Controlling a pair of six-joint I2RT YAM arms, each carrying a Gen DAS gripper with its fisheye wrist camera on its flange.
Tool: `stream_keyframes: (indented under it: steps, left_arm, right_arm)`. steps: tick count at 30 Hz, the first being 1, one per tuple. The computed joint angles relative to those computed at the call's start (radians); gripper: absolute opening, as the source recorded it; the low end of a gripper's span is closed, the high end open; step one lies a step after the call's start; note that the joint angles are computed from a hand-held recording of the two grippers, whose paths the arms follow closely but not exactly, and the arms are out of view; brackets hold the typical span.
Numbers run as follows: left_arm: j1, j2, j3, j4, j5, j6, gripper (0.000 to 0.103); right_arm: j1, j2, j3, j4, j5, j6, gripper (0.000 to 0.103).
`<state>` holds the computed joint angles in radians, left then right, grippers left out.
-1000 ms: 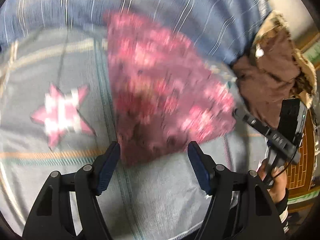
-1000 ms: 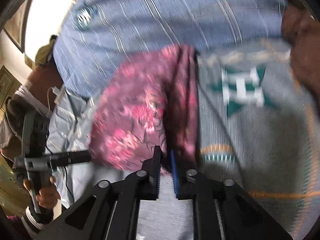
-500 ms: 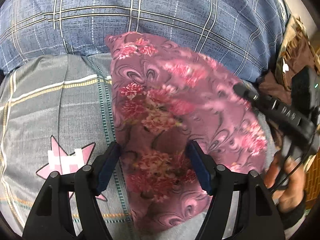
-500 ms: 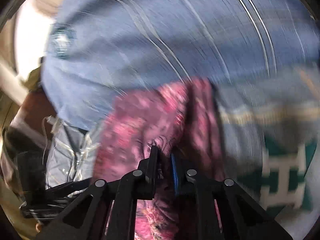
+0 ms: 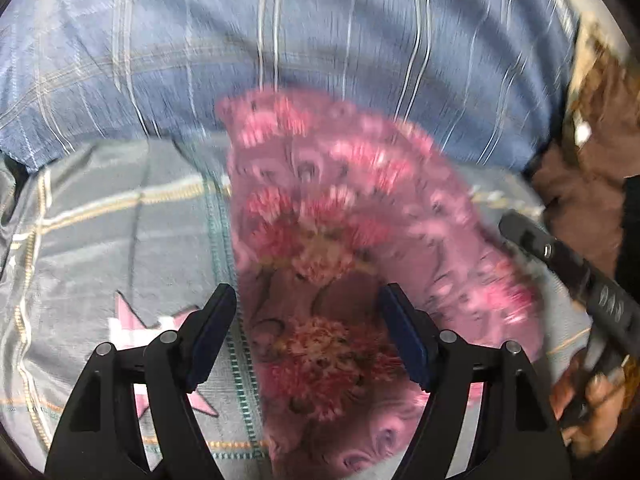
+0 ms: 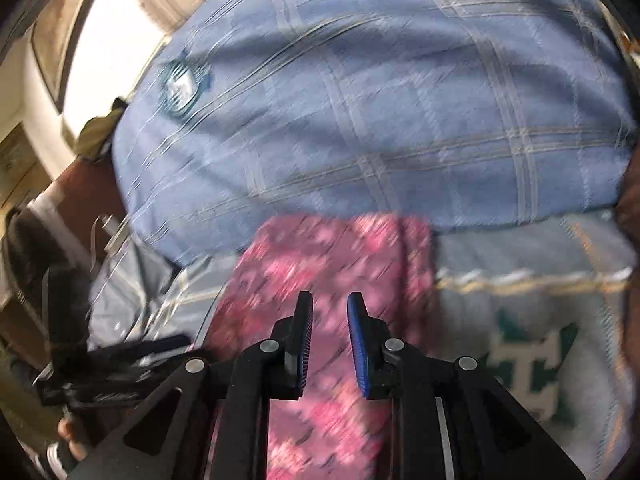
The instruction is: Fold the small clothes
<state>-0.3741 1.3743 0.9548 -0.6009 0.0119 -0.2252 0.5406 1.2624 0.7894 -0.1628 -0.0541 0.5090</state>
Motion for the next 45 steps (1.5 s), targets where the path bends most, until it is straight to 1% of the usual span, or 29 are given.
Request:
stream_keyframes:
  steps: [1,2,3,4,7,14,18,20,21,22,23,24,25,27,29,30,31,32,33,34,35,36,38,39,40,41,42,44,45]
  left_arm:
    - [-0.006,0.030,-0.006,0.020,-0.008,-0.007,0.077]
    - [-0.001,0.037,-0.019,0.043,0.003,-0.013,0.077]
    - [0.011,0.017,-0.042,0.059,0.017,-0.021,0.078]
    - [0.019,0.016,-0.043,0.059,0.029,-0.024,0.078]
    - [0.045,0.026,-0.036,0.050,0.067,-0.023,0.079]
    - [0.044,0.021,-0.047,0.056,0.061,-0.035,0.080]
    - [0.057,0.027,-0.036,0.034,0.092,-0.039,0.080]
    - [0.085,0.039,-0.016,0.007,0.134,-0.021,0.080]
    - [0.121,0.049,0.004,-0.018,0.192,0.004,0.080]
    - [0.158,0.055,0.023,-0.037,0.251,0.025,0.080]
    - [0.203,0.061,0.043,-0.051,0.308,0.042,0.080]
    - [0.245,0.073,0.069,-0.062,0.346,0.050,0.080]
    - [0.281,0.100,0.108,-0.077,0.365,0.051,0.080]
    - [0.327,0.187,0.210,-0.120,0.387,0.052,0.079]
    - [0.342,0.259,0.283,-0.143,0.399,0.035,0.079]
    - [0.342,0.299,0.319,-0.155,0.406,0.027,0.079]
    - [0.337,0.334,0.353,-0.173,0.409,0.025,0.079]
    - [0.324,0.365,0.384,-0.192,0.406,0.019,0.079]
    - [0.315,0.387,0.410,-0.208,0.403,0.020,0.079]
    - [0.307,0.389,0.416,-0.204,0.400,0.022,0.079]
    - [0.302,0.380,0.408,-0.180,0.390,0.024,0.079]
    - [0.298,0.372,0.389,-0.152,0.376,0.018,0.079]
    - [0.288,0.416,0.412,-0.148,0.341,-0.002,0.080]
    - [0.286,0.449,0.431,-0.162,0.338,-0.005,0.079]
    - [0.284,0.443,0.426,-0.153,0.331,0.001,0.079]
    - [0.282,0.427,0.426,-0.164,0.319,0.019,0.079]
    - [0.287,0.402,0.417,-0.173,0.320,0.046,0.079]
    - [0.314,0.344,0.379,-0.177,0.345,0.088,0.079]
    - [0.338,0.322,0.361,-0.182,0.376,0.105,0.079]
  right_arm:
    - [0.024,0.056,0.007,-0.033,0.036,-0.012,0.015]
    - [0.035,0.077,-0.012,-0.021,0.048,-0.008,0.014]
    - [0.040,0.056,-0.081,0.071,0.061,0.006,0.014]
    - [0.038,0.038,-0.112,0.106,0.059,0.012,0.014]
    - [0.029,0.025,-0.143,0.151,0.039,0.054,0.014]
    - [-0.003,-0.022,-0.185,0.169,0.005,0.038,0.018]
    - [-0.014,-0.007,-0.185,0.189,-0.024,0.057,0.018]
    - [-0.047,-0.022,-0.206,0.209,-0.099,0.091,0.024]
    - [-0.063,-0.019,-0.200,0.205,-0.137,0.101,0.029]
    - [-0.084,-0.018,-0.169,0.154,-0.175,0.101,0.030]
    - [-0.098,-0.029,-0.138,0.106,-0.170,0.096,0.031]
    - [-0.106,-0.048,-0.119,0.086,-0.136,0.088,0.037]
    - [-0.115,-0.057,-0.106,0.082,-0.110,0.081,0.054]
    - [-0.145,-0.012,-0.041,0.047,-0.078,0.076,0.077]
    - [-0.168,0.101,0.063,0.005,-0.093,0.069,0.077]
    - [-0.164,0.180,0.130,-0.018,-0.078,0.054,0.075]
    - [-0.157,0.234,0.174,-0.035,-0.071,0.042,0.073]
    - [-0.151,0.295,0.227,-0.065,-0.077,0.023,0.067]
    - [-0.139,0.376,0.309,-0.128,-0.091,-0.020,0.033]
    - [-0.121,0.406,0.359,-0.170,-0.063,-0.044,0.019]
    - [-0.110,0.393,0.359,-0.161,-0.037,-0.063,0.017]
    - [-0.107,0.362,0.336,-0.120,-0.018,-0.084,0.010]
    - [-0.121,0.371,0.335,-0.131,0.037,-0.073,0.008]
    - [-0.141,0.426,0.372,-0.200,0.063,-0.069,0.001]
    - [-0.167,0.449,0.374,-0.224,0.036,-0.066,0.000]
    - [-0.185,0.423,0.335,-0.181,0.006,-0.051,0.000]
    - [-0.209,0.371,0.284,-0.142,-0.027,-0.016,0.009]
    - [-0.277,0.219,0.130,-0.006,-0.171,0.049,0.010]
    - [-0.294,0.184,0.098,0.012,-0.214,0.057,0.012]
